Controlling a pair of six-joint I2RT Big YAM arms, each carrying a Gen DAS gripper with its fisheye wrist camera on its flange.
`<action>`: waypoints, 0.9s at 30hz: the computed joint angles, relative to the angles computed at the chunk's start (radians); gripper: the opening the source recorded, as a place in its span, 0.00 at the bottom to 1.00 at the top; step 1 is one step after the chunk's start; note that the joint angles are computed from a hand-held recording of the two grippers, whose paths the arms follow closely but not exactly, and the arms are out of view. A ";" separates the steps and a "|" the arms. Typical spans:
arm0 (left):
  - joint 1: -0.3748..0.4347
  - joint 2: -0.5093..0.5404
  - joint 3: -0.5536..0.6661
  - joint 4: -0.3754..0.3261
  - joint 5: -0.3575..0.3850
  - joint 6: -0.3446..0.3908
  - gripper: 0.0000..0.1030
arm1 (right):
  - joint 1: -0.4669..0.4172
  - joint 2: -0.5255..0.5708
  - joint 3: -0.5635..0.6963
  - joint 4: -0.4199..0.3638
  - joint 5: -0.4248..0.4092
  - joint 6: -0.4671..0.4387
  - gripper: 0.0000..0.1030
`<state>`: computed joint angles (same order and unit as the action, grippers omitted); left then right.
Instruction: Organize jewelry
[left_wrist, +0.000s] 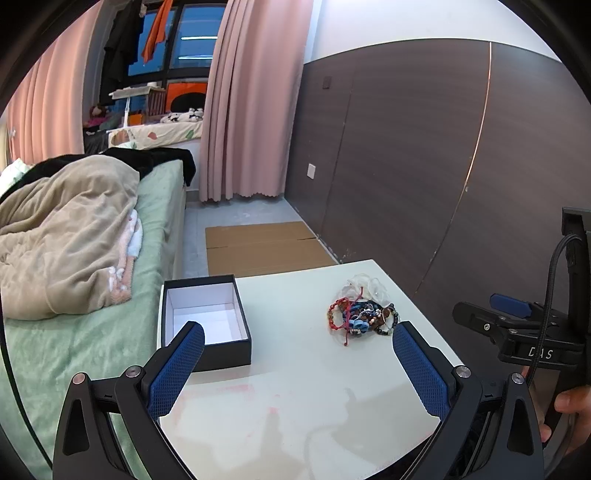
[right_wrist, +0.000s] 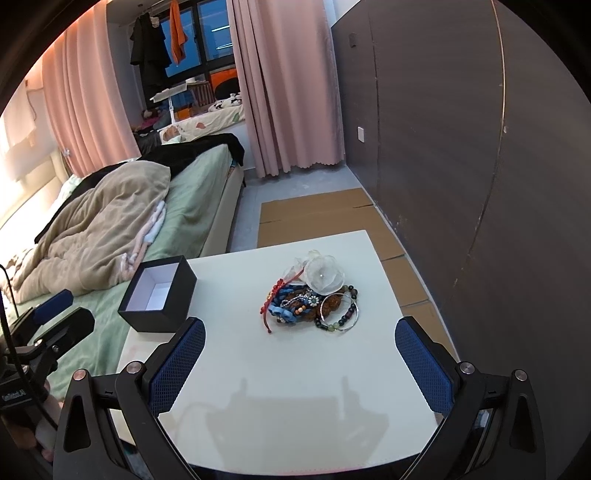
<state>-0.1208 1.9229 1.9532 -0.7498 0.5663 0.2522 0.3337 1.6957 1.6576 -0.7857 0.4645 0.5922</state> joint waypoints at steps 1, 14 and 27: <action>0.000 0.000 0.001 0.000 -0.001 0.000 0.99 | 0.000 -0.002 -0.003 0.003 0.000 0.001 1.00; -0.025 0.029 0.044 -0.020 0.015 -0.007 0.99 | -0.022 -0.028 -0.036 -0.014 0.005 0.024 1.00; -0.074 0.135 0.179 -0.149 0.029 0.072 0.81 | -0.111 -0.039 -0.055 -0.042 -0.062 0.121 1.00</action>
